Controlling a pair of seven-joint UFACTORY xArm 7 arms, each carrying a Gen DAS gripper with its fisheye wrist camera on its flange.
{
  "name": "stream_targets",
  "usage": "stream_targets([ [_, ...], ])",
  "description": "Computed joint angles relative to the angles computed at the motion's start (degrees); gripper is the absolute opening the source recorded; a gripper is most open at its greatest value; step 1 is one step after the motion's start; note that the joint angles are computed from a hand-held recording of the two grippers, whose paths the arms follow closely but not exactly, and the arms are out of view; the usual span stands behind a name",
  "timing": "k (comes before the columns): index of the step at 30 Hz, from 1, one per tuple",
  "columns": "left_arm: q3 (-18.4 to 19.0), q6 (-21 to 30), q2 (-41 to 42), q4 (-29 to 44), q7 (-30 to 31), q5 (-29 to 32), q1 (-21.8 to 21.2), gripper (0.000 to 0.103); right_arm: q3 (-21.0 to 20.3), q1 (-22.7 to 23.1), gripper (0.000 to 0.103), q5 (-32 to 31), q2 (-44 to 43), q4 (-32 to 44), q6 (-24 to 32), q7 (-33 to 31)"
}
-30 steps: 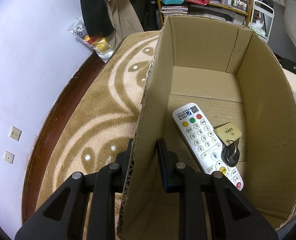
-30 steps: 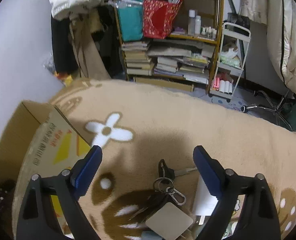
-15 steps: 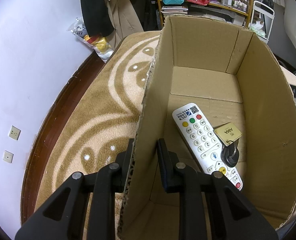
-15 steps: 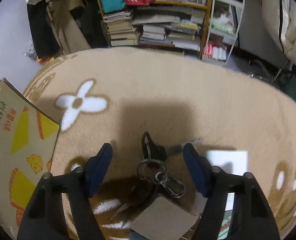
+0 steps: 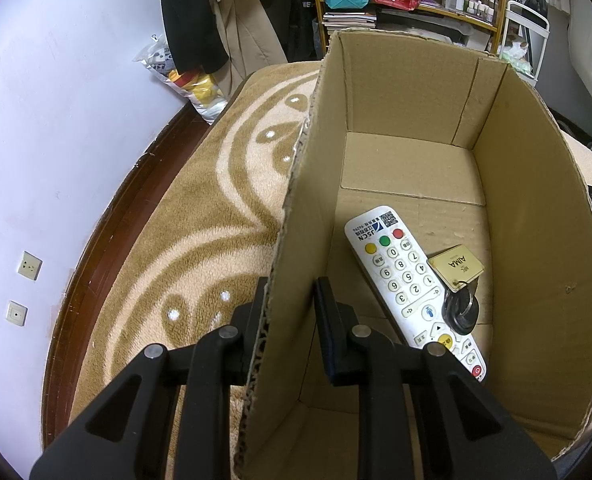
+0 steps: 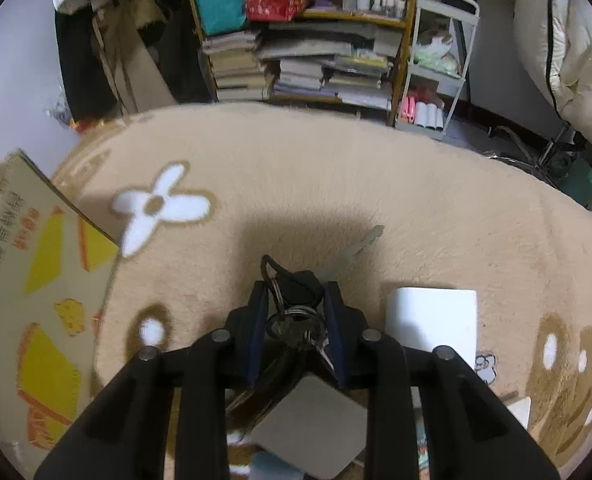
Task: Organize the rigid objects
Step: 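Grasp the second bunch of keys with the right tool, then carry the keys into the box with the right tool and drop them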
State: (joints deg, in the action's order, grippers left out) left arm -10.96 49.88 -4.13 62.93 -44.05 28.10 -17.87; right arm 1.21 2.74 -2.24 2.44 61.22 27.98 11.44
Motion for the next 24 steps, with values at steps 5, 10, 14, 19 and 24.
stream_targets([
  [5,0.0,0.2,0.0,0.1,0.1,0.2,0.0,0.021,0.5,0.4,0.027,3.1,-4.9,-4.2,-4.4,-0.9],
  [10,-0.3,1.1,0.0,0.2,-0.2,1.3,-0.3,0.021,0.8,1.2,0.027,5.0,-7.0,-6.0,-6.5,-1.1],
  [14,-0.2,1.0,-0.2,0.0,-0.1,1.0,-0.4,0.021,0.9,1.7,0.027,6.9,-9.0,-7.7,-8.3,-1.6],
  [19,-0.3,1.4,-0.2,0.2,-0.1,0.9,-0.4,0.021,1.5,1.4,0.027,4.7,-12.4,-10.3,-10.9,1.9],
  [24,-0.4,1.8,0.1,0.5,-0.3,1.3,-0.6,0.021,1.1,2.6,0.027,6.3,-15.2,-11.4,-12.4,1.4],
])
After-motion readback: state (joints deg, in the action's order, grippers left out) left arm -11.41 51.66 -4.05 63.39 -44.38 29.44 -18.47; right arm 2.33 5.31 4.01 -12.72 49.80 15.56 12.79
